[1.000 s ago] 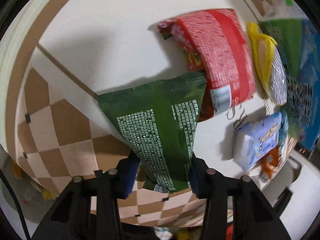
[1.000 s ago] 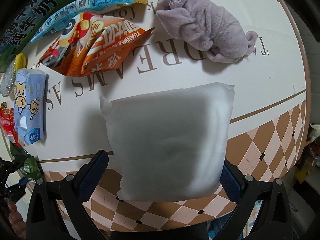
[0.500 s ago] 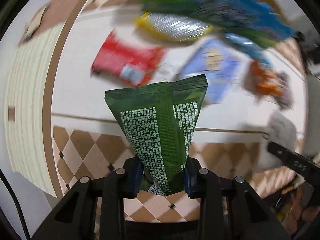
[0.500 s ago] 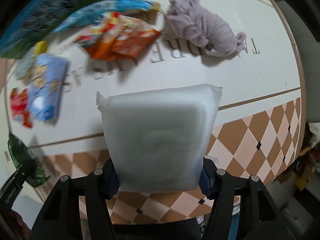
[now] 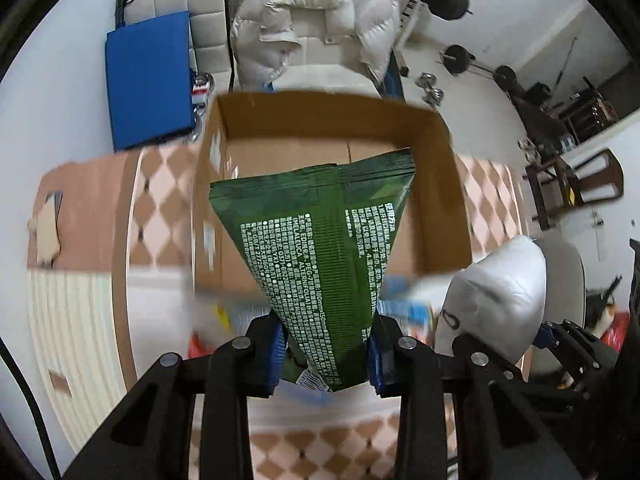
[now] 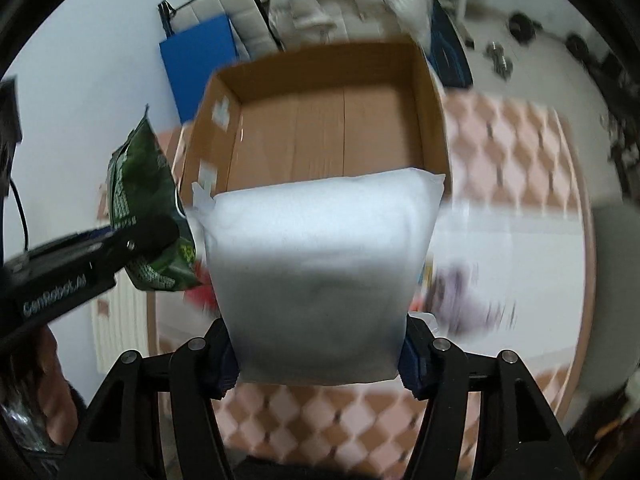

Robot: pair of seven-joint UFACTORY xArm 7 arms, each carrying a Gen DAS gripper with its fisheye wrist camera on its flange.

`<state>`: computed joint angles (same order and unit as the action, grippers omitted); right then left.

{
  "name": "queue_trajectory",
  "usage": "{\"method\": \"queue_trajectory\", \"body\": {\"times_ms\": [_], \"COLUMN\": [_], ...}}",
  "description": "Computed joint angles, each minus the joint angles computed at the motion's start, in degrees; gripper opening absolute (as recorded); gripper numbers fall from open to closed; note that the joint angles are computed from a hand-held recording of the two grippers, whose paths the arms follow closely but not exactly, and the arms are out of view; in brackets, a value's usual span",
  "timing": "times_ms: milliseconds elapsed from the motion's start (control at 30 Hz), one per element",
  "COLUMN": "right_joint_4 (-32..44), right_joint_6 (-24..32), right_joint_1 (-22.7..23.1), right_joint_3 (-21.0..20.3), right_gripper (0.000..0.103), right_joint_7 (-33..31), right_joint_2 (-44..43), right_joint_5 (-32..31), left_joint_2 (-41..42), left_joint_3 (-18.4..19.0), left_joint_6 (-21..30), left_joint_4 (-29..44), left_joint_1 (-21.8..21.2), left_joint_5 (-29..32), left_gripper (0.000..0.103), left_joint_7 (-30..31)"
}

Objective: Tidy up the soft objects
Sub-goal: 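Carry both packs into the cardboard box and open both tools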

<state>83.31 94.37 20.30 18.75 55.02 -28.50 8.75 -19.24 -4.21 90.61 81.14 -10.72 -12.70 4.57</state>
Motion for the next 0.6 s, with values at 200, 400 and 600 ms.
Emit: {"method": "queue_trajectory", "body": {"times_ms": [200,400,600], "right_joint_4": [-0.3,1.8,4.1], "right_joint_6": [-9.2,-12.7,-14.0], "right_joint_1": [-2.6,-4.5,-6.2], "right_joint_3": [-5.9,-9.9,-11.9], "right_gripper": [0.065,0.065,0.066], "right_joint_7": [-8.6,-16.2,-22.9], "right_joint_2": [12.1,22.7,31.0], "right_joint_5": [-2.1,-2.6,-3.5], "left_joint_2": [19.3,34.0,42.1], "left_joint_3": [-1.2,-2.3,-2.4], "left_joint_6": [-1.0,2.8,6.3], "left_joint_4": [11.4,23.1,30.5], "left_joint_1": [-0.5,-2.0,-3.7], "left_joint_5": [0.3,3.5,5.8], "left_gripper": [0.030,0.030,0.030], "left_joint_7": [0.2,0.6,-0.1]}}
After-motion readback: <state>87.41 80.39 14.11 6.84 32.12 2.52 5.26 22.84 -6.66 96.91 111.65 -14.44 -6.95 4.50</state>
